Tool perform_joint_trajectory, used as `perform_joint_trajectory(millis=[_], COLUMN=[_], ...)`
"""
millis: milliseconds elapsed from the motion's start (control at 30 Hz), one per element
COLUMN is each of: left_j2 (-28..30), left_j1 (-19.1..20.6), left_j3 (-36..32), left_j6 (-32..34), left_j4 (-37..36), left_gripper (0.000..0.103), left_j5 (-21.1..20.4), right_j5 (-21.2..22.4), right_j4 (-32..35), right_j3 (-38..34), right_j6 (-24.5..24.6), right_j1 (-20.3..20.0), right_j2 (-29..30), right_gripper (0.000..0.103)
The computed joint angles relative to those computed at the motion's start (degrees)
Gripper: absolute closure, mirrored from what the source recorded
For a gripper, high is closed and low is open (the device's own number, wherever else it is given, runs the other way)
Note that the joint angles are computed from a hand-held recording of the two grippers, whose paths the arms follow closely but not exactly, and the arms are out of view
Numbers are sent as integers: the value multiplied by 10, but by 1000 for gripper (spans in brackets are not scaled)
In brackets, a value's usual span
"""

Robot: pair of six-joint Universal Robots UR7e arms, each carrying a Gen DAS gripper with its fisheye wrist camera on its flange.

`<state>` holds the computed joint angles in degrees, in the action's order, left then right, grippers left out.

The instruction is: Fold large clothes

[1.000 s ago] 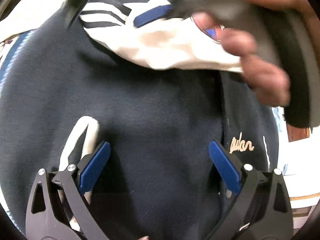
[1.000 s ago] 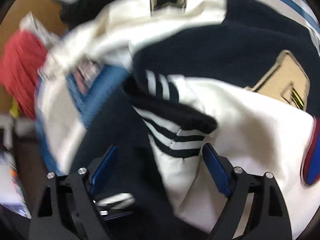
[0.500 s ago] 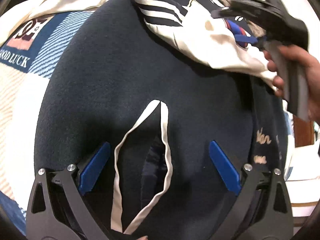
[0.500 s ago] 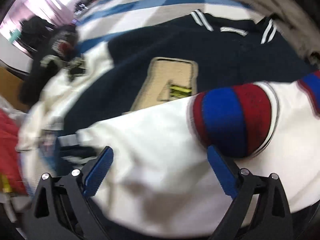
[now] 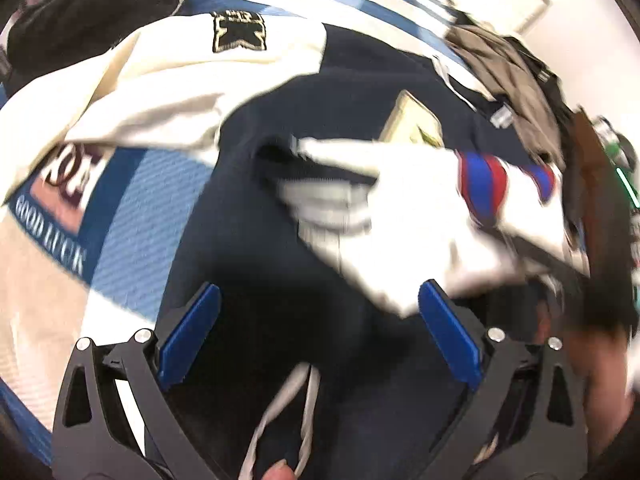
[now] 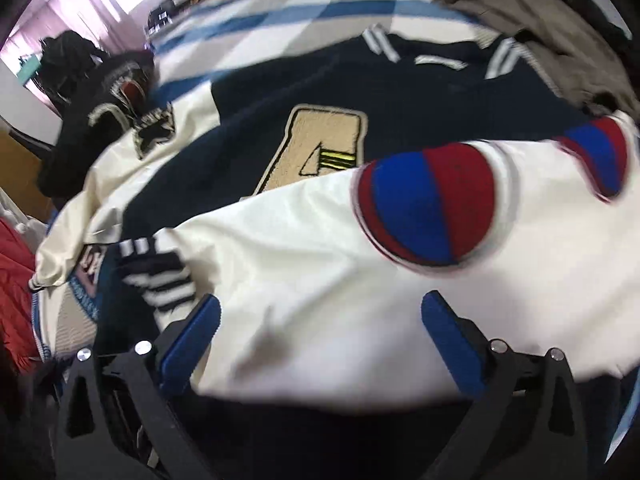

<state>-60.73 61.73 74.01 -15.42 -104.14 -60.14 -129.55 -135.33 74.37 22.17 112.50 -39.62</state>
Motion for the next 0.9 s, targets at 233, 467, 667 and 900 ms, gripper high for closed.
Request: perform_joint_trajectory(millis=[233,467,667,900], left_j2=[161,220,183,126], left_j1=[-11,-3,2,8], left_j3=[-186,-259,-204,-150], left_j6=[-108,-209,-192,-180], left_j4=[157,318,256,189], left_gripper=[6,6,18,37], left_j5=[95,155,148,95], right_j5=[-1,-3,7,15], right_j4=[0,-21,-23,-14], right_j3=[92,90,53,35], right_j6=[58,7,-35,-36], right_j1=[10,7,3,4], right_j2=[-58,-70,-56,-45], right_gripper=[5,5,5,5])
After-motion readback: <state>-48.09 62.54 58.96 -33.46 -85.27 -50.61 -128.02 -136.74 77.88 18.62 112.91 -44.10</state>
